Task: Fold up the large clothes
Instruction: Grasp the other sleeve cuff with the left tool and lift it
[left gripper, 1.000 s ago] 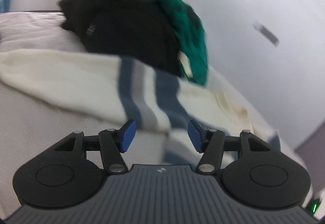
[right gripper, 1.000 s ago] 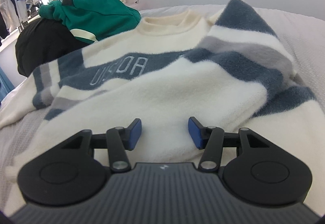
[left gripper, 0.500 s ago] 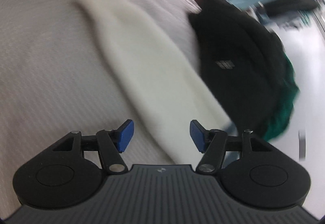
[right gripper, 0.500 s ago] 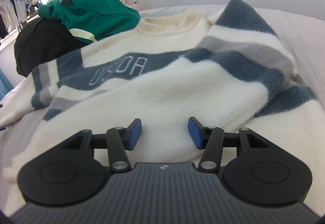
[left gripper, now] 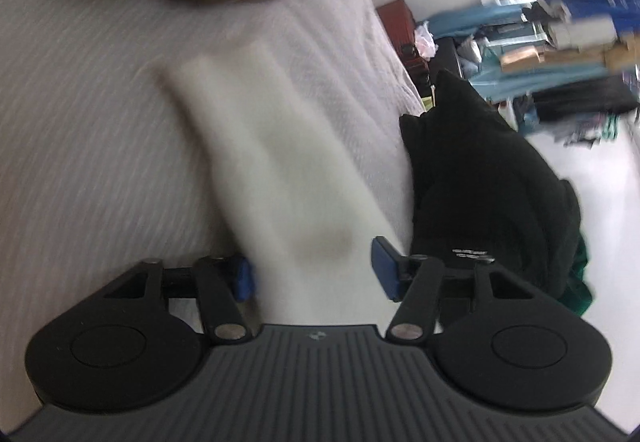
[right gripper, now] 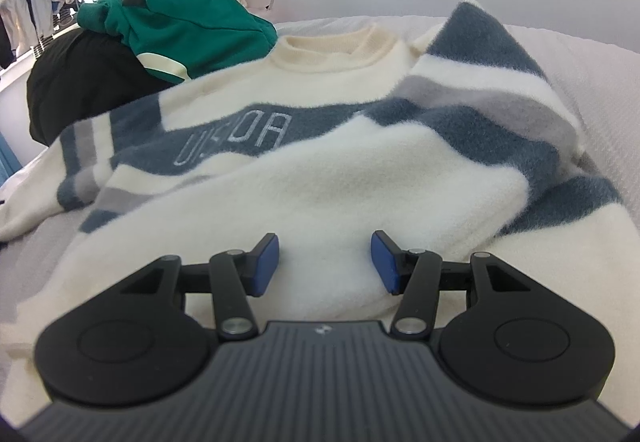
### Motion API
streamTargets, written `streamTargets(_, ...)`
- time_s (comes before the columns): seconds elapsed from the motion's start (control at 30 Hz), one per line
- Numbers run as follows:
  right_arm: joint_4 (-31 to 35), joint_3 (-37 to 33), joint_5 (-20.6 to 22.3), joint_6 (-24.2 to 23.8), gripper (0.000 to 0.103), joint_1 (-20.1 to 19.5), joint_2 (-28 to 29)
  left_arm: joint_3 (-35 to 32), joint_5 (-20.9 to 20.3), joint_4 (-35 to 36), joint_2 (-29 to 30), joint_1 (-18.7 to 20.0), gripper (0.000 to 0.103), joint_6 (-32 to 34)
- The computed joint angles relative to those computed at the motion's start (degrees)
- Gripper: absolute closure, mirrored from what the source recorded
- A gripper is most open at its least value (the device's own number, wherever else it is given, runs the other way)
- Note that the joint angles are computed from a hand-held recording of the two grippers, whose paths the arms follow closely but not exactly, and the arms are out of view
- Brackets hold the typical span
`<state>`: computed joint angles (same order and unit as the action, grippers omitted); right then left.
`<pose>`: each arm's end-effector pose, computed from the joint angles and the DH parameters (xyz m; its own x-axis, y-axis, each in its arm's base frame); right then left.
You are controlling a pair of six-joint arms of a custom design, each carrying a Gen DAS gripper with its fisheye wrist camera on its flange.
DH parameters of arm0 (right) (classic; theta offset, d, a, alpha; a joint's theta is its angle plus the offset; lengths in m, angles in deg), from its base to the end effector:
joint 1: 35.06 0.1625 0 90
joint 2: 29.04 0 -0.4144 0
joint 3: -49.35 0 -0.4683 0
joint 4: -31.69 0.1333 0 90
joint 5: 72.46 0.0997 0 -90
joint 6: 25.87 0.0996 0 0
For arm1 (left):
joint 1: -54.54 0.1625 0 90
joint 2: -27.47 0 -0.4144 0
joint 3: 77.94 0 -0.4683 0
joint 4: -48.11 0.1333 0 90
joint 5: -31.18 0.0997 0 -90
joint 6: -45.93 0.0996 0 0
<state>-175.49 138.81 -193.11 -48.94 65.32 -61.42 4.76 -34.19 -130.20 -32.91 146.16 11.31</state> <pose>0.2124 -0.7017 0.0350 -0.8166 0.0652 0.5735 -0.4454 0.5607 -0.6980 0.1963 -0.7561 0.3991 -0.7324 -0.5654 0.3794 -0.5196 0.1039 -0.8481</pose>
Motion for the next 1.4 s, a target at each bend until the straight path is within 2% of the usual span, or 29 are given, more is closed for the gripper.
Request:
streamTargets(0.03, -0.13, -0.09, -0.2, -0.29, 0.05, 0.07, 0.12, -2.08, 2.12, 2.04, 1.06, -0.46, 0.072, 2.44)
streamTargets(0.1, -0.02, -0.24, -0.4, -0.27, 0.05, 0.13, 0.21, -3.43, 5.86, 2.32, 2.04, -1.19, 0.089, 8.35)
streamTargets(0.13, 0.13, -0.3, -0.41, -0.09, 0.05, 0.11, 0.2, -4.46, 6.16, 1.84, 2.65, -1.1, 0.092, 10.16)
streamTargets(0.23, 0.38, -0.77, -0.73, 0.11, 0.047, 0.24, 0.5, -3.66, 7.99, -1.77, 2.74, -2.1, 0.093, 15.22)
streamTargets(0.37, 0.05, -1.34, -1.71, -0.34, 0.047, 0.57, 1.03, -1.73, 9.76, -9.48, 2.32, -4.78, 0.093, 28.74)
streamTargets(0.43, 0.0, -1.45, -2.25, -0.49, 0.047, 0.78, 1.12, 0.57, 9.45, -14.33, 1.3, -6.47, 0.093, 37.03)
streamTargets(0.6, -0.91, -1.3, -2.82, -1.63, 0.049, 1.22, 0.88, 4.45, 8.07, -21.23, -0.1, -10.2, 0.093, 49.68)
streamTargets(0.7, -4.72, -1.18, -3.14, -5.14, 0.049, 1.79, 1.11, 6.22, 6.96, -22.69, -0.48, -12.72, 0.093, 54.89)
streamTargets(0.77, -5.93, -0.46, -2.17, -4.83, 0.049, 2.0, 0.46, 7.32, 5.14, -22.83, -0.66, -14.66, 0.093, 59.37)
streamTargets(0.87, -7.61, 1.04, -0.52, -3.57, 0.049, 2.12, -0.92, 8.19, 4.71, -22.39, -0.52, -18.59, 0.093, 65.13)
streamTargets(1.03, -10.22, 5.93, 0.67, 2.16, 0.049, 2.12, -4.8, 6.56, 2.63, -18.75, 1.37, -24.54, 0.093, 68.95)
streamTargets(1.2, -14.28, 9.13, -1.21, 4.16, 0.048, 2.56, -7.6, 4.38, 1.14, -14.09, 5.47, -29.85, 0.093, 68.58)
streamTargets(1.4, -19.74, 11.59, -2.76, 6.53, 0.047, 2.0, -10.03, 4.04, 0.06, -9.52, 11.37, -33.47, 0.093, 67.46)
